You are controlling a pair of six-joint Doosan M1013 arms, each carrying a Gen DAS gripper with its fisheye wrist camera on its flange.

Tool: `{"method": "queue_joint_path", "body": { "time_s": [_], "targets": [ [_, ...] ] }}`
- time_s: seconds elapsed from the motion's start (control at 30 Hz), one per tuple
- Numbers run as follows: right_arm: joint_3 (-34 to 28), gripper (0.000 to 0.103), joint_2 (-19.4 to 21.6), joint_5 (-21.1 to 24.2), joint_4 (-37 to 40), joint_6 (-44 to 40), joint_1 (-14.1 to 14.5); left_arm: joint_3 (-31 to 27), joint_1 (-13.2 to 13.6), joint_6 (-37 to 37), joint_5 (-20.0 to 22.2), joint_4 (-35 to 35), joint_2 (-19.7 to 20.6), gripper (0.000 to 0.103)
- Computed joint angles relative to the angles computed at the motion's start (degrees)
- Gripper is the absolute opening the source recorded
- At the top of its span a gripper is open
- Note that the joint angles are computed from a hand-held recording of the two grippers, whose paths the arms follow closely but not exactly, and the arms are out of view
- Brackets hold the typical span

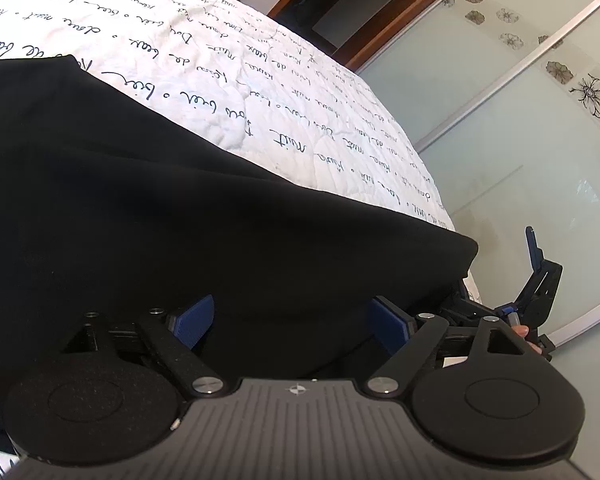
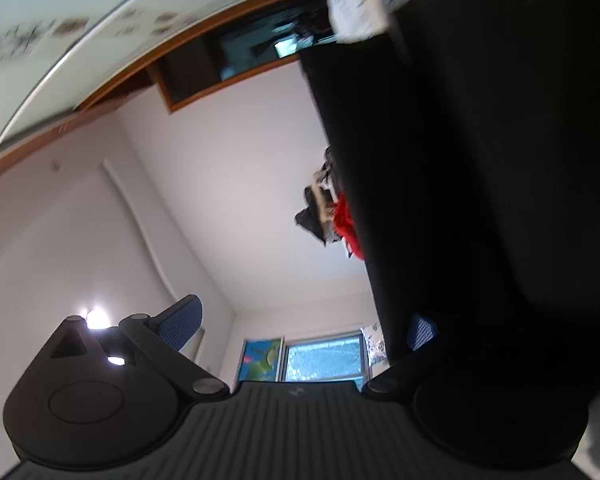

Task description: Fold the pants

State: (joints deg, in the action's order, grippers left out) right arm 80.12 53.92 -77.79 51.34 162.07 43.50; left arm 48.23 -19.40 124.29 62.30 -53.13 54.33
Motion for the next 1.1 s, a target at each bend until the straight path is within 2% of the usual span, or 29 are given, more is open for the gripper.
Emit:
{"method": "queue_joint_path", "body": {
  "time_s": [0.1, 0.2, 0.27, 0.33, 0.4, 0.53, 0.6, 0.77, 0.9, 0.93, 1.0, 1.03, 1.1],
  "targets": [
    [0.6, 0.102, -1.5, 3.26, 2.11, -5.19, -0.14, 0.27, -0.04, -0.31, 0.07, 0.58, -0.29, 0.088],
    [1.43, 0.102, -3.95, 6.22, 7.06, -17.6, 0.61, 0.91, 0.12, 0.41, 0.13, 0.49, -0.65, 0.09],
    [1.24, 0.094, -4.14, 5.56, 7.21, -20.2, 0.86, 1.11, 0.22, 0.7, 0.05, 0.24, -0.65, 0.09],
    [2.6, 0.056, -4.72, 5.1, 5.63, -19.48, 0.61, 1.2, 0.23, 0.39, -0.05, 0.22, -0.63, 0.091],
    [3.39, 0.034, -5.48, 6.44, 7.12, -20.91, 0.34, 1.23, 0.18, 0.48, -0.12, 0.24, -0.68, 0.092],
    [3.31, 0.034, -6.95, 16.23, 13.66, -24.88, -0.08, 1.73, 0.11, 1.3, -0.55, 0.22, -0.93, 0.093],
    [2.48, 0.033, -6.95, 15.96, 17.41, -28.34, 0.15, 1.65, 0.16, 1.2, -0.43, 0.16, -0.87, 0.093],
    [0.37, 0.017, -8.46, 22.07, 29.07, -45.8, 0.18, 0.77, 0.17, 0.16, 0.33, 0.64, -0.48, 0.094],
    [-3.07, 0.015, -8.6, 19.66, 41.23, -63.15, 0.97, 0.86, -0.08, -0.19, -0.01, 0.93, -0.56, 0.098],
    [-3.71, 0.011, -8.72, 19.33, 43.67, -65.53, 1.03, 1.03, -0.15, -0.03, -0.24, 1.0, -0.65, 0.099],
    [-4.5, 0.01, -9.14, 22.04, 48.12, -70.6, 0.43, 1.33, -0.24, 0.25, -0.64, 1.06, -0.8, 0.1],
    [-5.48, 0.006, -8.91, 21.63, 51.17, -73.71, 0.43, 1.43, -0.26, 0.33, -0.77, 1.03, -0.84, 0.1],
    [-5.57, 0.004, -8.22, 19.87, 52.01, -73.9, 1.26, 1.48, -0.23, 0.1, -0.73, 1.12, -0.91, 0.1]
  ]
}}
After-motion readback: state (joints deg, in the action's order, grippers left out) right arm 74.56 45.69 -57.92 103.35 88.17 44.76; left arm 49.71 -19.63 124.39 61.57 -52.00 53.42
